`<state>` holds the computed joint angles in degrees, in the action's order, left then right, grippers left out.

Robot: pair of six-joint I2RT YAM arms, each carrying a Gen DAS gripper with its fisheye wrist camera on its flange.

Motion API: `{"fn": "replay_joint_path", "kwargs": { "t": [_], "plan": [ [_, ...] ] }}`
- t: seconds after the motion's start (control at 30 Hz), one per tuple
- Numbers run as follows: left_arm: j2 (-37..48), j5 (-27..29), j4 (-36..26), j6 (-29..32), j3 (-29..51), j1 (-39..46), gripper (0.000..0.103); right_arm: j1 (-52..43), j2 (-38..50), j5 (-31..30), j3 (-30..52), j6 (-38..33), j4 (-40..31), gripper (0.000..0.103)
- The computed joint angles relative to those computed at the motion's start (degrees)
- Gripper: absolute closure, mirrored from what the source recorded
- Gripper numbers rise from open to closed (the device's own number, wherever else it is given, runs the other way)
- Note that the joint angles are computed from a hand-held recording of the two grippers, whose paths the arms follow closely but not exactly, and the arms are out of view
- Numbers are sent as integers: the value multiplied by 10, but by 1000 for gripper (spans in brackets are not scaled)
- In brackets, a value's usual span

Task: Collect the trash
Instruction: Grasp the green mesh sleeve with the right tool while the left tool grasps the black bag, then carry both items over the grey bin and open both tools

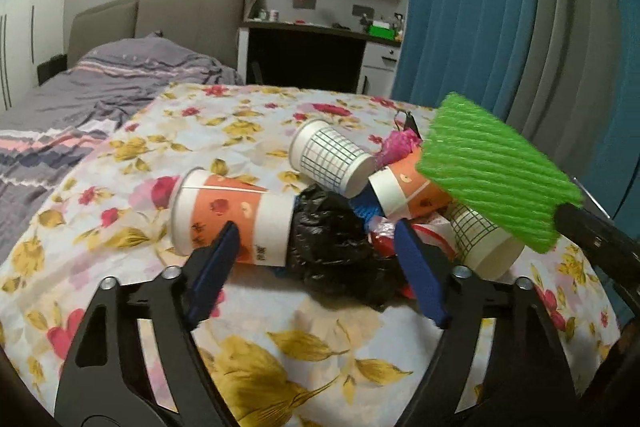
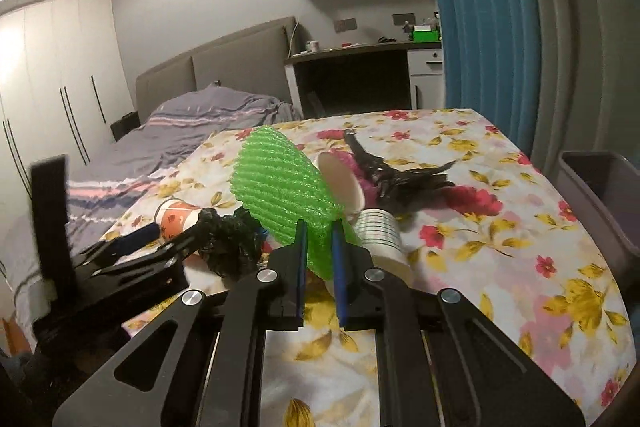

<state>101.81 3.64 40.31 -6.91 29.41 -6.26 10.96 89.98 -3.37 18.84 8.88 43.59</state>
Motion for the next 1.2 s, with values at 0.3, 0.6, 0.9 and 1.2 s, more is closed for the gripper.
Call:
{"fn": "replay_joint_path", "kwargs": {
  "t": [0.3,0.6,0.9,1.2],
  "plan": [
    [43,12,-58,-1,61,-6,69,-33,-15,-16,-31,8,15,91],
    [13,44,-39,-7,41,-10,98,-59,-34,-28,-58,15,27,91],
    [-94,82,-40,-18,-4,-12,98,-89,-86,-34,-88,17,20,91],
    [-169,90,-64,-27,-15,-45,98,-152,-173,-61,-117,15,-12,91]
  ]
}}
